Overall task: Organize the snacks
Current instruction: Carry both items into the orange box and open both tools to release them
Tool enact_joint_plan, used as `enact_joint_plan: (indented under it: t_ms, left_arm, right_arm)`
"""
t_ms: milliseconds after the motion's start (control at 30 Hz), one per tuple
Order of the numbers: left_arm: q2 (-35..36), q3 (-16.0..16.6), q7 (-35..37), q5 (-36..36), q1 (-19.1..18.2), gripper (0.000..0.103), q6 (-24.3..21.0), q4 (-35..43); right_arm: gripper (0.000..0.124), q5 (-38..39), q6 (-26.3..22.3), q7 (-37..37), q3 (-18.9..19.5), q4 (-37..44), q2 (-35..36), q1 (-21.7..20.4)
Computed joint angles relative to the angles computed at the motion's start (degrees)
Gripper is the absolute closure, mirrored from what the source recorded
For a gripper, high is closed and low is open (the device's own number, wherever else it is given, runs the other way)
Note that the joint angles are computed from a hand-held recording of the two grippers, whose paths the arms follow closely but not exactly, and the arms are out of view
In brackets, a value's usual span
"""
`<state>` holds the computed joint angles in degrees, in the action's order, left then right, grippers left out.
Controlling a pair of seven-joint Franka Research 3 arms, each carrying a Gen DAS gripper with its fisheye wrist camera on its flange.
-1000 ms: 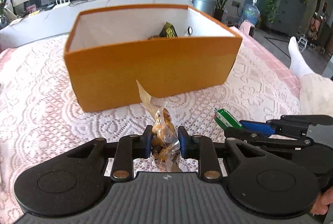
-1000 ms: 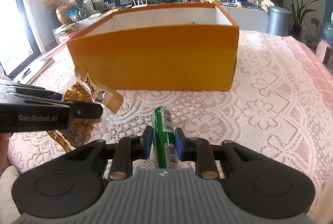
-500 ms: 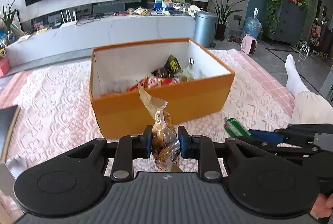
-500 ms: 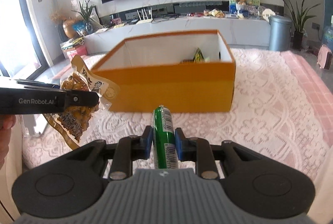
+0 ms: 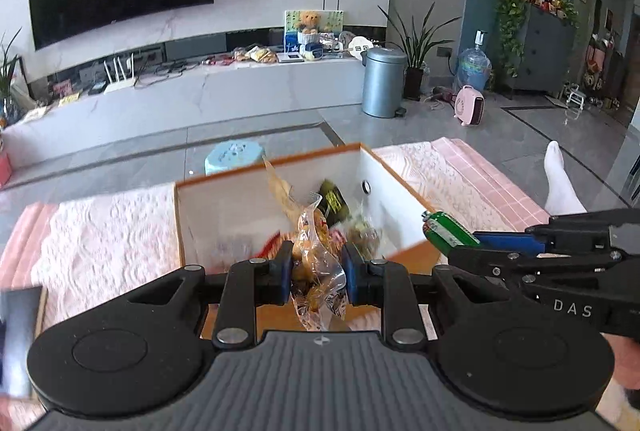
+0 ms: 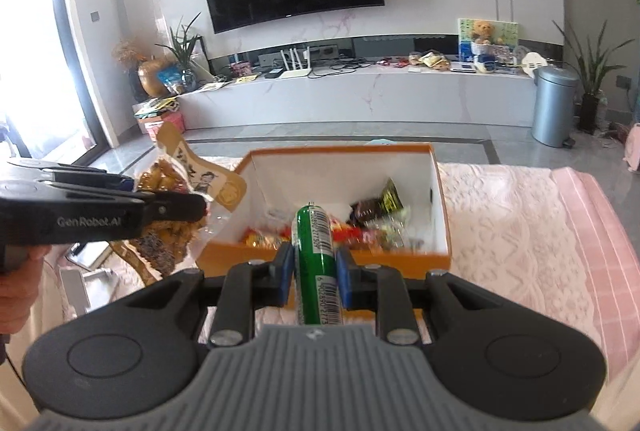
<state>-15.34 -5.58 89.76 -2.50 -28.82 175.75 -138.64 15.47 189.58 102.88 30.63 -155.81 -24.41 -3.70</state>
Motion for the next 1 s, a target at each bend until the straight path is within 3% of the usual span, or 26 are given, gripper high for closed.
enact_joint_plan:
  t_ms: [200, 400, 567, 633, 800, 1000]
  left_arm:
    - [5.4, -1.4, 1.9, 1.3, 2.4, 0.075, -1.7, 6.8]
    - [11.8, -5.2, 2.4, 3.5, 7.2, 0.075, -4.1, 13.6]
    - [18.0, -7.5, 4.7, 2.2, 10.1, 0.075, -8.7, 19.6]
    - [20.5, -8.1, 2.8, 5.1, 11.0, 0.075, -10.3, 21.8]
    - [26.8, -10.0, 2.6, 5.5, 13.4, 0.076, -15.3, 27.6]
    - [32.0, -9.0, -0.8, 11.8, 12.9, 0.075, -19.9, 32.5]
  right_arm:
    - [0.104, -4.6, -4.5, -2.1, -4.0, 8.8, 6.1, -0.6]
    - [0.104, -15.2, -9.0, 1.9, 2.4, 18.2, 13.8, -10.8]
    - [0.104, -26.8, -13.4, 8.0, 3.3, 25.4, 21.5, -13.9]
    - [0.104, -29.8, -16.2, 9.3, 2.0, 28.6, 25.2, -13.1]
    - [0.104, -26.9, -23.1, 5.1, -1.1, 36.0, 33.6, -9.9]
    - [0.104, -27.7, -30.1, 4.2, -7.1, 43.8, 41.1, -3.7]
